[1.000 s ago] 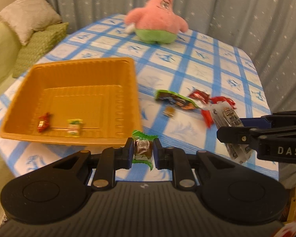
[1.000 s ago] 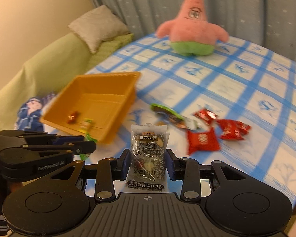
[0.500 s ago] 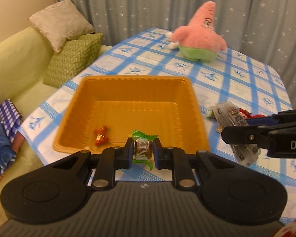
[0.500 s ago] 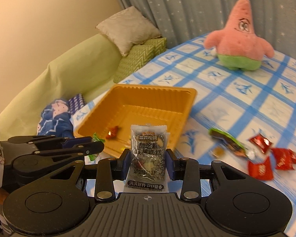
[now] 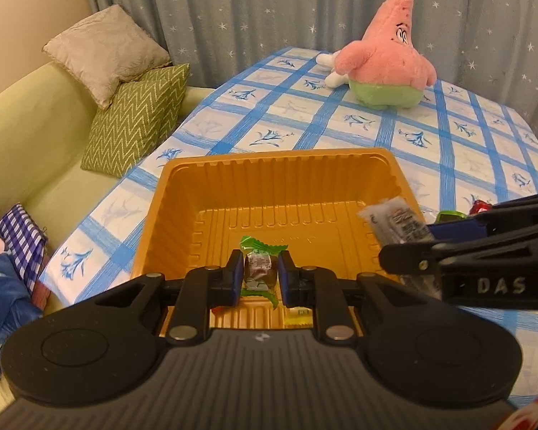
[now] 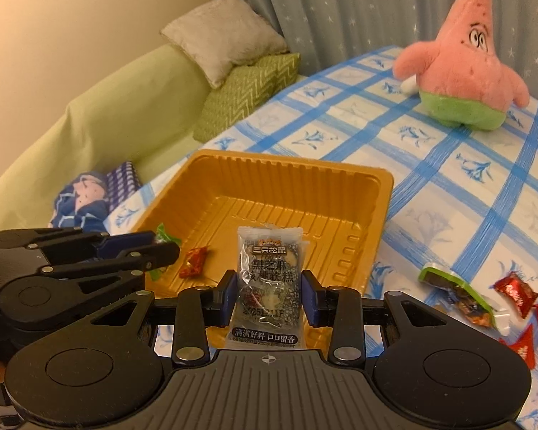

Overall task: Organize snacks
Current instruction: 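Open the right gripper to drop the nut packet into the tray while the left gripper holds the green candy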

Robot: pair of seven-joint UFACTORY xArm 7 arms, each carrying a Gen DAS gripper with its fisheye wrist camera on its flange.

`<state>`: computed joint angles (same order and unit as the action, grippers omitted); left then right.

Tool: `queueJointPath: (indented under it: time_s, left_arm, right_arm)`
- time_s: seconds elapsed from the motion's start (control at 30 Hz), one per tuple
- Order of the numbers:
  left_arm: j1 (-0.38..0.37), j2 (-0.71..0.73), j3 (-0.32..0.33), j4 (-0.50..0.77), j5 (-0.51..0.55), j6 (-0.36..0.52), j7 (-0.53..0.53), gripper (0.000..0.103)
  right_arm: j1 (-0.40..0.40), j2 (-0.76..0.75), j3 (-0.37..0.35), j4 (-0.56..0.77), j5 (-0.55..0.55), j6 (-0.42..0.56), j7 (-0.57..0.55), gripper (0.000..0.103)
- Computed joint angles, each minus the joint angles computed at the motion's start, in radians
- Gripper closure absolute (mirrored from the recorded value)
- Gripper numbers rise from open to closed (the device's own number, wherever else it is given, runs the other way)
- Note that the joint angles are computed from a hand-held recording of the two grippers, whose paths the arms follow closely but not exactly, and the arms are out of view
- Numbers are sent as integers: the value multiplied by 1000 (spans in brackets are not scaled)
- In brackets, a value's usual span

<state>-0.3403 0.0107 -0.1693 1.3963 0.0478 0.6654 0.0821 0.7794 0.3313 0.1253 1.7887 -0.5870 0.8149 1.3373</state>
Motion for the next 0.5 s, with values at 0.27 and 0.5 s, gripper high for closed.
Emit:
queueJointPath:
  time_s: [0.27,0.5]
  left_arm:
    - [-1,73,5,58,-4,22,43,85]
    - [-3,106,9,84,-6,33,51,85]
  right_arm:
    - [-5,78,-16,71,51,29,-45,65]
    - [-1,114,-39,99,77,43,-63,65]
